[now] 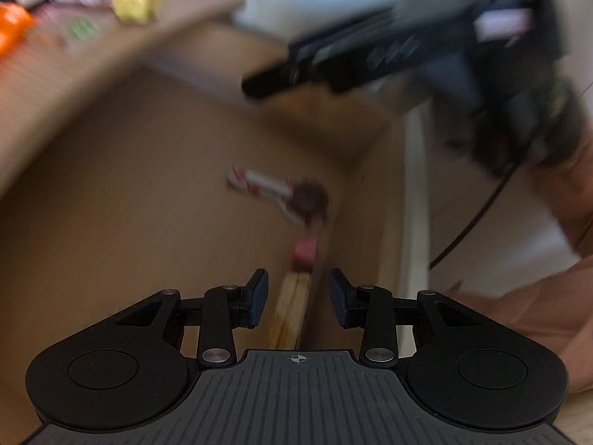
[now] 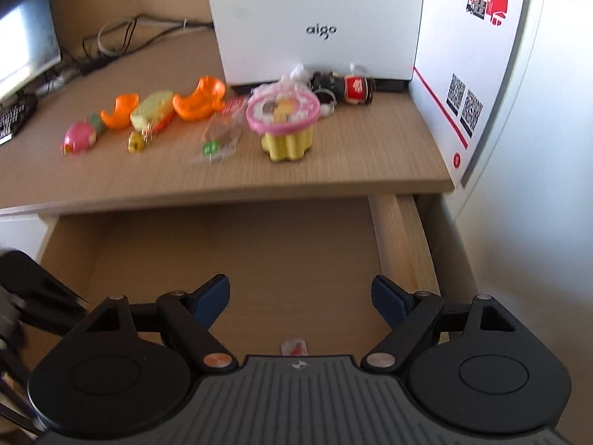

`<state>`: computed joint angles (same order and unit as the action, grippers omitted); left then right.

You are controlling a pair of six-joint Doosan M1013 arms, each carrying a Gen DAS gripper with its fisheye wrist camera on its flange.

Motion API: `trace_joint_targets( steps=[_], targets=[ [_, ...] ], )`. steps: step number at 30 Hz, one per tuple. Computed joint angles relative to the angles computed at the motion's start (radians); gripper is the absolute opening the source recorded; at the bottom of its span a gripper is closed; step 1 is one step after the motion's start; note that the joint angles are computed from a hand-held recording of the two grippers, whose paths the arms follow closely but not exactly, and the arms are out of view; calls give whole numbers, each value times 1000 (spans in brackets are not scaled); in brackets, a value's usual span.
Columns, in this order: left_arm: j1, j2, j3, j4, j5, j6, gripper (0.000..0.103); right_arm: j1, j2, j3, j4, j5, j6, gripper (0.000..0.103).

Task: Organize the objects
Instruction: 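Grasp the wooden stick packet with the left gripper while the right gripper reaches into the drawer, then grasp and lift the spiral lollipop packet with the right gripper while the left gripper holds the wooden packet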

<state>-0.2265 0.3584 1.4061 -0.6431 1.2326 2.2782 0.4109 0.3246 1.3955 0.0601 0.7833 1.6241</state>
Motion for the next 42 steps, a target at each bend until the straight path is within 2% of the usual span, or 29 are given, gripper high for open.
trace_joint_targets(
  steps=[8, 14, 17, 20, 23, 25, 27, 29, 31, 33, 35, 37, 39, 42],
  targets=[
    [-18, 71, -56, 67, 91, -82, 40, -1, -9, 13, -15, 37, -42, 84],
    [-9, 108, -61, -4, 160, -135, 42, -11, -3, 15, 0, 42, -29, 84],
    [-3, 122, -64, -42, 174, -161, 36, -16, 3, 10, 26, 58, -40, 84],
    [4, 132, -68, -63, 191, -190, 36, -25, 14, -2, 57, 86, -36, 84],
    [1, 106, -51, -29, 135, -152, 31, -27, 43, -37, 56, 156, -12, 84],
    [1, 76, -32, 22, 61, -130, 26, -17, 69, -71, 20, 219, -4, 84],
    [5, 51, -9, 68, -12, -134, 26, -4, 92, -104, -19, 279, -10, 84],
    [17, 37, 6, 81, -48, -151, 26, 8, 117, -138, -35, 343, -37, 83],
    [28, 24, 25, 81, -77, -159, 26, 18, 146, -177, -36, 417, -71, 76],
    [34, 16, 37, 78, -101, -175, 26, 29, 179, -219, -46, 495, -97, 60],
    [36, 12, 45, 70, -128, -183, 26, 39, 209, -257, -63, 560, -124, 53],
    [26, 6, 59, 71, -165, -185, 26, 48, 232, -284, -83, 598, -140, 49],
    [17, -4, 71, 80, -197, -170, 26, 52, 250, -304, -79, 624, -150, 39],
    [8, -12, 80, 90, -221, -157, 26, 53, 268, -324, -69, 650, -148, 32]
  ],
)
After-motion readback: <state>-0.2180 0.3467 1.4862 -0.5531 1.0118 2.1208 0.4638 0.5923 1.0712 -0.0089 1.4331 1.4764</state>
